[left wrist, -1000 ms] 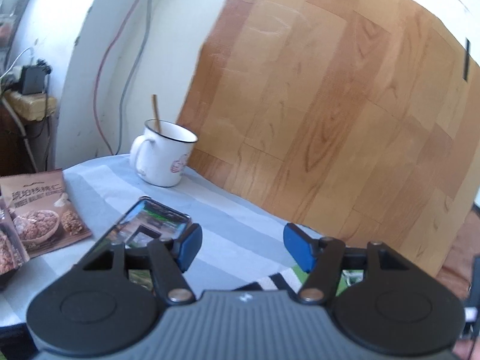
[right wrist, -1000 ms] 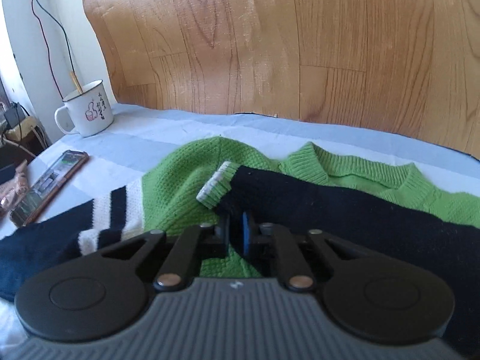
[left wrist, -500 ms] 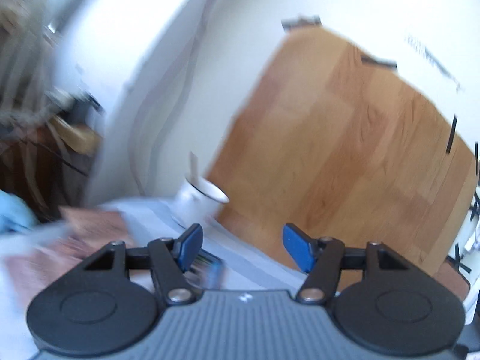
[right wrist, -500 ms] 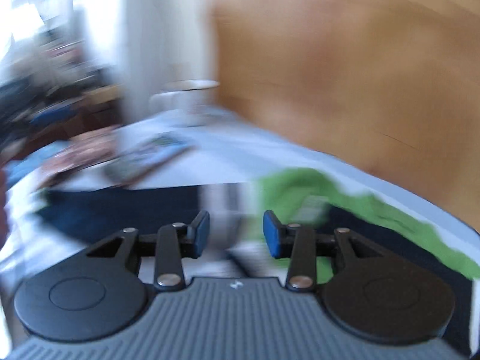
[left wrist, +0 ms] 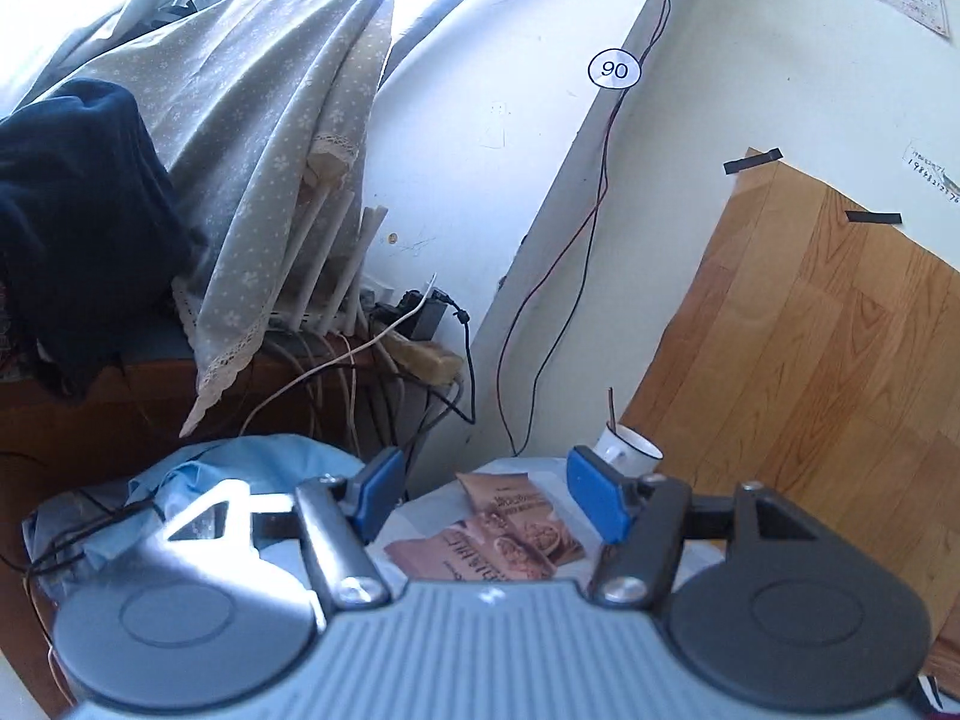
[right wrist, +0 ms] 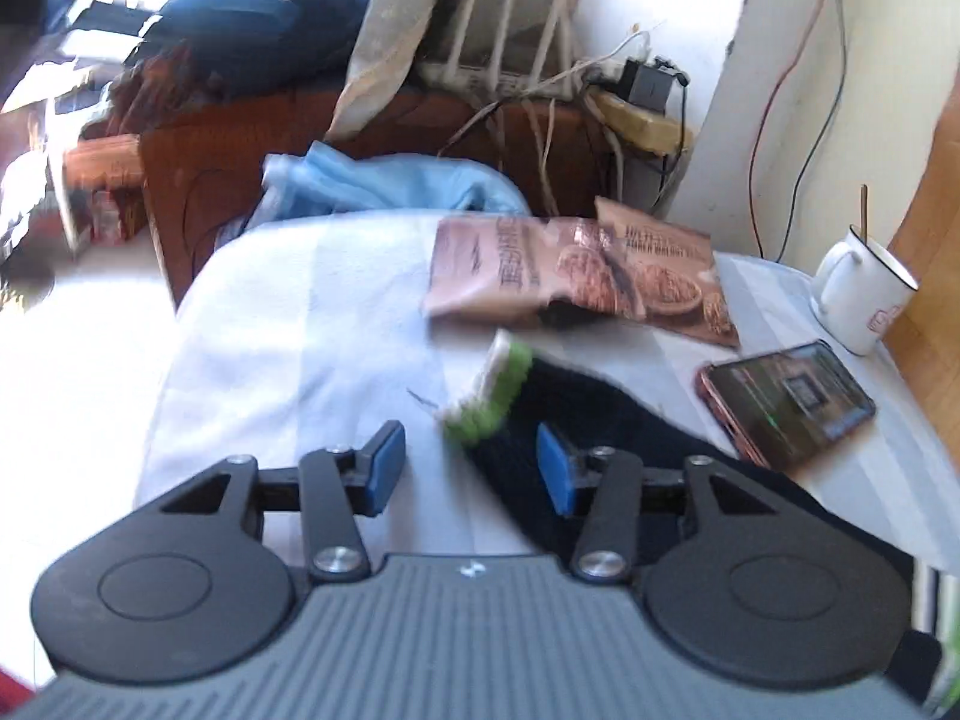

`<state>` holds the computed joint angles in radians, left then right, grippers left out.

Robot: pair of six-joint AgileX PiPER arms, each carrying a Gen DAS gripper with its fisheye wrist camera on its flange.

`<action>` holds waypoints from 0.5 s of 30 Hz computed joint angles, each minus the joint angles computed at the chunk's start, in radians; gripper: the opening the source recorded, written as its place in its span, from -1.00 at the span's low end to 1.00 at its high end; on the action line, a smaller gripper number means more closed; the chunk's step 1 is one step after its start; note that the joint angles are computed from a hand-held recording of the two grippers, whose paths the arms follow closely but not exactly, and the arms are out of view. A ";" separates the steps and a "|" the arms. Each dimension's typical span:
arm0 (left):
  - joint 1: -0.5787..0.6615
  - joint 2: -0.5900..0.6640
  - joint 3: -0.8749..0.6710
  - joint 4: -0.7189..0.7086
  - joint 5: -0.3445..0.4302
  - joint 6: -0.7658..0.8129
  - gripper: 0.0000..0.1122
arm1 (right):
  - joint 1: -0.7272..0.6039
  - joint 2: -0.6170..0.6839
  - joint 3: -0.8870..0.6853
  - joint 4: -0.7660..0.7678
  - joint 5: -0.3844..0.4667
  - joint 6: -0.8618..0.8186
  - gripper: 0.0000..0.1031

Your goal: Fold small clothes

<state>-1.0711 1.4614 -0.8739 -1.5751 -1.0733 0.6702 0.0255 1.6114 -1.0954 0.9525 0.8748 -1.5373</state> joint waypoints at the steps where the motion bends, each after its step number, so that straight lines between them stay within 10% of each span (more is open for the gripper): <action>1: -0.001 -0.002 0.004 0.004 0.003 0.000 0.10 | -0.015 0.011 -0.039 -0.017 0.032 0.053 -0.80; 8: 0.057 0.079 -0.072 0.117 0.176 -0.044 0.10 | -0.298 0.063 -0.387 0.100 0.235 0.236 -0.80; 15: 0.116 0.334 -0.433 0.129 0.435 0.117 0.10 | -0.593 0.336 -0.898 0.063 0.130 0.603 -0.80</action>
<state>-0.9547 1.7954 -1.3067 -1.4464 -0.6382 0.7874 -0.5676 1.9472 -1.9932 1.0156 1.0050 -0.9345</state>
